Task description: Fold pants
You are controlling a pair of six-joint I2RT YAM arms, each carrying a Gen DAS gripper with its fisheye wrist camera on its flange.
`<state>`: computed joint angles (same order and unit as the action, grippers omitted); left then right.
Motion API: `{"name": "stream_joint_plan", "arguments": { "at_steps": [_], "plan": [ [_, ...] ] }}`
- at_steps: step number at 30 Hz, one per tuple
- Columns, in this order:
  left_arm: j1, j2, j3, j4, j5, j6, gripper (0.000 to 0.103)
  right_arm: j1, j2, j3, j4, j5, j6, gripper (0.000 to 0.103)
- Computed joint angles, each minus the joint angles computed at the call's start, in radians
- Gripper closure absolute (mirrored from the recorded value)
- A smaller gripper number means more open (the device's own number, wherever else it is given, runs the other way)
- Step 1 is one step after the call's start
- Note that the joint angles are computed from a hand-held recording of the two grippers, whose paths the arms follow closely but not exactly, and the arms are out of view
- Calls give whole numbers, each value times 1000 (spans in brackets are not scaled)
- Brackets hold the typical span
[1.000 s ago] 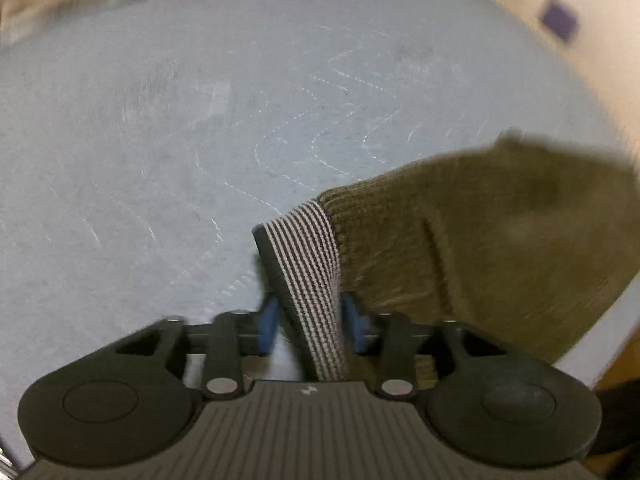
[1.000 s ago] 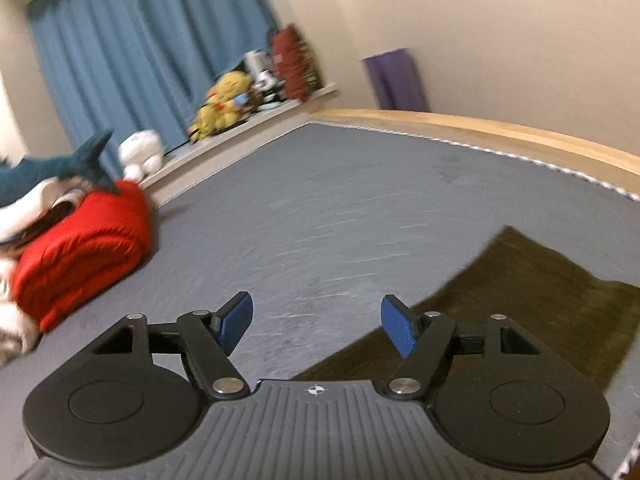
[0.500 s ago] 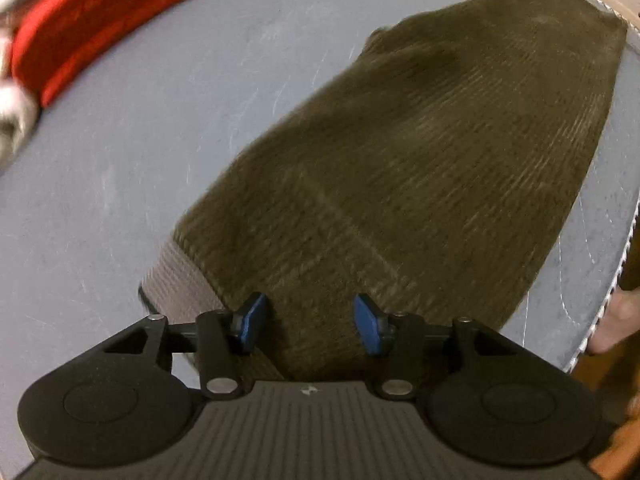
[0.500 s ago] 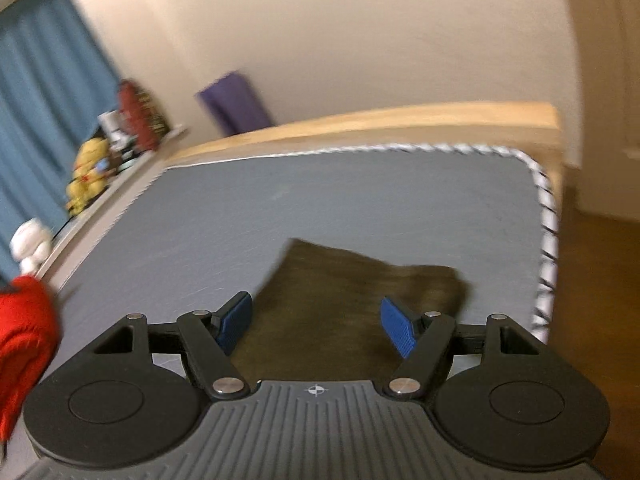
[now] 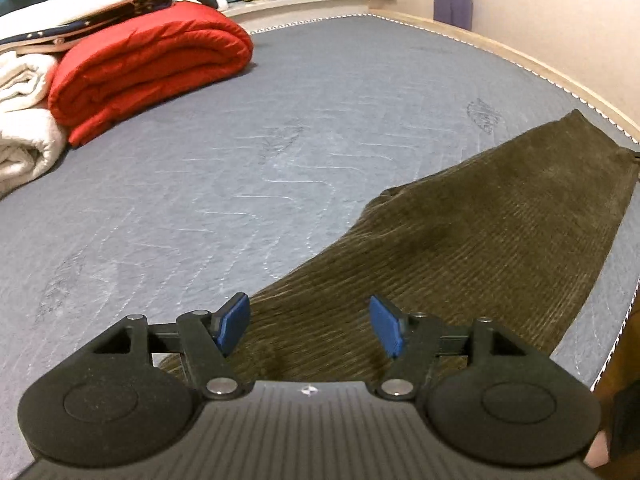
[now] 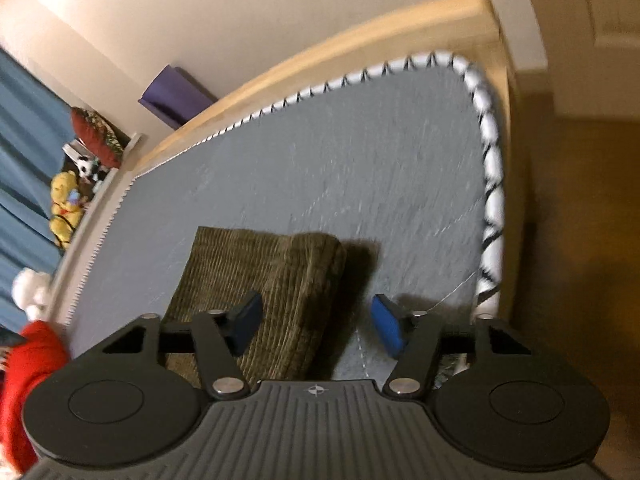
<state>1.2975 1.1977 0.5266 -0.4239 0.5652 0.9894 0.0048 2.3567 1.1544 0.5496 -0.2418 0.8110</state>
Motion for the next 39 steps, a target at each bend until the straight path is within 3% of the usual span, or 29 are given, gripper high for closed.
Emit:
{"name": "stream_joint_plan", "arguments": {
  "at_steps": [4, 12, 14, 15, 18, 24, 27, 32, 35, 39],
  "plan": [
    [-61, 33, -48, 107, -39, -34, 31, -16, 86, 44, 81, -66, 77, 44],
    [-59, 54, -47, 137, -23, -49, 31, -2, 146, 91, 150, -58, 118, 47],
    [-56, 45, -46, 129, -15, -49, 31, 15, 140, 111, 95, -5, 92, 72],
    [-58, 43, -48, 132, -15, -50, 31, 17, 143, 120, 77, 9, 102, 79],
    [-57, 36, -51, 136, -14, -52, 31, 32, 124, 118, 53, 51, 96, 86],
    [-38, 31, -40, 142, 2, -79, 31, 213, -130, -24, 131, 254, -208, 89],
    [-30, 36, -31, 146, 6, -95, 31, 393, -277, -124, 220, 309, -516, 89],
    [-21, 52, -24, 160, -2, -107, 31, 739, -352, -227, 335, 251, -942, 89],
    [-17, 67, -16, 154, -6, -107, 31, 921, -283, -179, 219, 187, -1074, 87],
    [-20, 83, 3, 114, -3, -111, 31, 1091, -85, 23, -151, 142, -1231, 85]
  ]
}}
